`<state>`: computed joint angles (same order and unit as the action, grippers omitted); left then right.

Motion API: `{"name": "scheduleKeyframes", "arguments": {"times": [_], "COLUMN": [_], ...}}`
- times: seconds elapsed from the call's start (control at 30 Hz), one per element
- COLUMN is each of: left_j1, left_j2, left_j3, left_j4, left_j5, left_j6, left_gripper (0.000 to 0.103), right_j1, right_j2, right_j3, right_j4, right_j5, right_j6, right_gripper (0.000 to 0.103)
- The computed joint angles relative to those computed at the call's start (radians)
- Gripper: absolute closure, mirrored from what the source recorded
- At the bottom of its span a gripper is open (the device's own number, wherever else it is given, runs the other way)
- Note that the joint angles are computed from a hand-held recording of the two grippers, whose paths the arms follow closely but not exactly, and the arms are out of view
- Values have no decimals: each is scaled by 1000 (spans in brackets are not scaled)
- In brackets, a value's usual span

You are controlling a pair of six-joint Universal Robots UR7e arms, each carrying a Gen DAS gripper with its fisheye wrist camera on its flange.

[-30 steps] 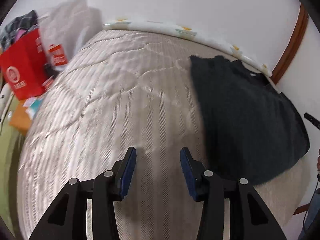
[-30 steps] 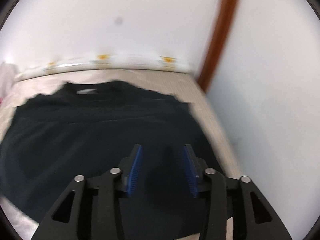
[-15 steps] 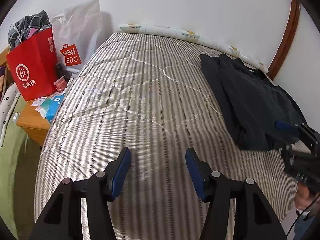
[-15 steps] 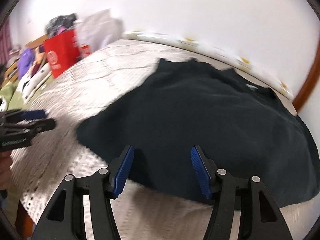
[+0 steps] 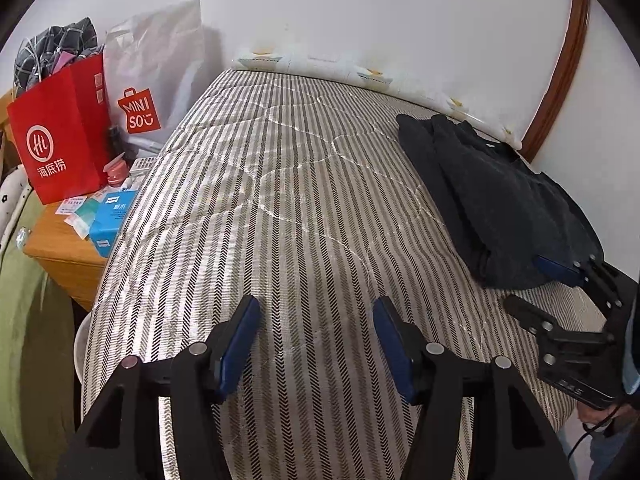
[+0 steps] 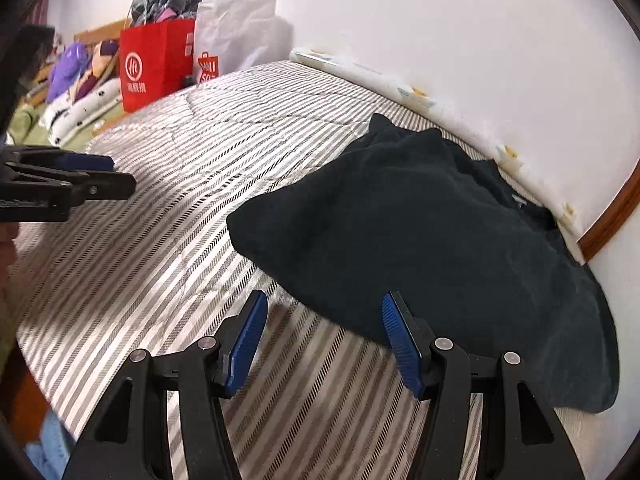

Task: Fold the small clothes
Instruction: 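Move the right tool to the folded sweatshirt bundle, then grasp and lift the folded sweatshirt bundle with the right tool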

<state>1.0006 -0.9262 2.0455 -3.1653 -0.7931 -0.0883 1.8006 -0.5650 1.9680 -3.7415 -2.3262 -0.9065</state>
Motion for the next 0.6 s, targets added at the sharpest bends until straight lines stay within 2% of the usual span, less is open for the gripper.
{"name": "scheduleKeyframes", "arguments": {"times": [0.17,0.23,0.27,0.33,0.37,0.47,0.6], "left_j1": [-4,-2,-2,-3,-5,-12,-22], "left_j2": [8,6,5,6,8,19,33], "left_j3": [-5,-7,-7,-10,-11,-17,-37], "left_j4": [0,4,5,11,13,19,52], "left_j5": [11,6,5,9,14,30,44], "left_j6": [-4,-10,-12,-19,-21,-29,-45], "left_gripper": [42,42,42,42,42,42,42], "right_j1": [-1,-2,-4,-4,-4,-9,-16], "right_j2": [75,83,79,81,76,-1,-107], "right_j3": [-91,-119,-130,-158,-160,-122,-75], "right_j4": [-63,-46,-15,8,13,83,104], "right_j5": [-8,-5,-5,-12,-9,59,154], "right_j6": [-63,-50,-22,3,9,122,186], "right_gripper": [44,47,66,84,87,88,89]}}
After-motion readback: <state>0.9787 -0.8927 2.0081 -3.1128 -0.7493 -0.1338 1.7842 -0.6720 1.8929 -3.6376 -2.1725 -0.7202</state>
